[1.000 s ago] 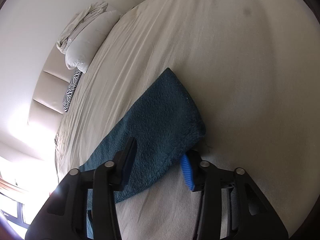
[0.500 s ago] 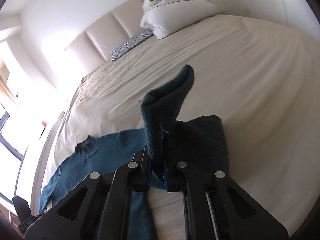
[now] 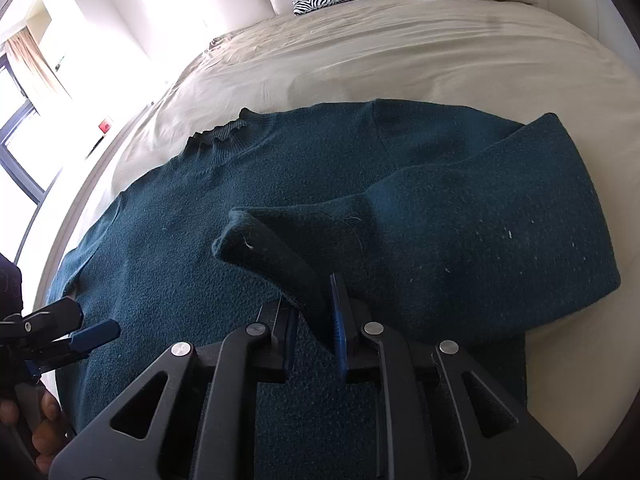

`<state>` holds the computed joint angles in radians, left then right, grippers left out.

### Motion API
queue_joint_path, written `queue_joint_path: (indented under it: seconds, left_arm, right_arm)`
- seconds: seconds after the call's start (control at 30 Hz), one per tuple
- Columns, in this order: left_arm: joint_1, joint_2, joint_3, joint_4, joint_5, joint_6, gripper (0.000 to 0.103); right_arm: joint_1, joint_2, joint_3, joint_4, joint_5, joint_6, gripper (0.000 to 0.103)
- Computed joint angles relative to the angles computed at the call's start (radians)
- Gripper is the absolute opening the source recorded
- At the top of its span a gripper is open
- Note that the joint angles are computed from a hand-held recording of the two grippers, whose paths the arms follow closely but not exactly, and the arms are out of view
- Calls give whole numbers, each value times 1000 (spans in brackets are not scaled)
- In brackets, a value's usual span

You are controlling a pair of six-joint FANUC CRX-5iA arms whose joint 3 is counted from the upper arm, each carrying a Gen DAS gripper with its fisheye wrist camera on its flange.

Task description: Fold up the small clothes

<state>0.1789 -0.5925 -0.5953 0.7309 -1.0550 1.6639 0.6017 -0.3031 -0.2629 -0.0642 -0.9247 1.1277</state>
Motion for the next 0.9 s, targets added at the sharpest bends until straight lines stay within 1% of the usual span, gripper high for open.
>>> queue_joint_path:
  seconds: [0.03, 0.1, 0.13, 0.17, 0.27, 0.33, 0.37, 0.4, 0.47, 0.5, 0.53, 0.57, 0.63, 0.7, 0.77, 0.9]
  left_arm:
    - [-22, 36, 12, 11, 23, -4, 91]
    - [-62, 106, 40, 36, 56, -17, 94]
    - [-80, 141, 53, 49, 63, -25, 95]
    - [-95, 170, 68, 49, 65, -17, 95]
    - [-139, 241, 96, 59, 74, -3, 94]
    - [-167, 270, 111, 53, 84, 8, 93]
    - [-180, 283, 119, 50, 96, 7, 87]
    - [-190, 294, 130, 38, 101, 11, 80]
    - [-199, 325, 162, 8, 82, 26, 46]
    - [-200, 333, 171, -7, 76, 32, 35]
    - [-199, 339, 185, -33, 64, 41, 17]
    - [-194, 339, 201, -62, 52, 51, 10]
    - [-174, 324, 196, -61, 44, 40, 9]
    - [-157, 297, 195, -87, 46, 42, 9]
    - [-129, 271, 203, -108, 38, 15, 9]
    - [-45, 218, 219, -164, 5, -24, 9]
  right_arm:
    - [35, -38, -46, 22, 13, -41, 16]
    - [39, -69, -67, 25, 9, -39, 16]
    - [63, -96, -89, 44, 10, -66, 16]
    - [67, -109, -95, 42, 11, -72, 17]
    - [12, -127, -81, -43, -3, -13, 27]
    - [-5, -150, -87, -74, -8, -3, 38]
    - [-22, -165, -89, -104, -14, 10, 42]
    - [-41, -178, -89, -130, -25, 22, 44]
    - [-82, -201, -86, -175, -51, 41, 44]
    - [-116, -211, -82, -211, -65, 57, 44]
    - [-156, -218, -75, -251, -80, 74, 44]
    - [-195, -223, -66, -285, -93, 90, 44]
    - [-257, -231, -53, -318, -106, 108, 44]
    - [-296, -227, -40, -318, -106, 106, 44]
    - [-335, -212, -21, -327, -110, 111, 44]
    - [-372, -164, 23, -283, -103, 106, 44]
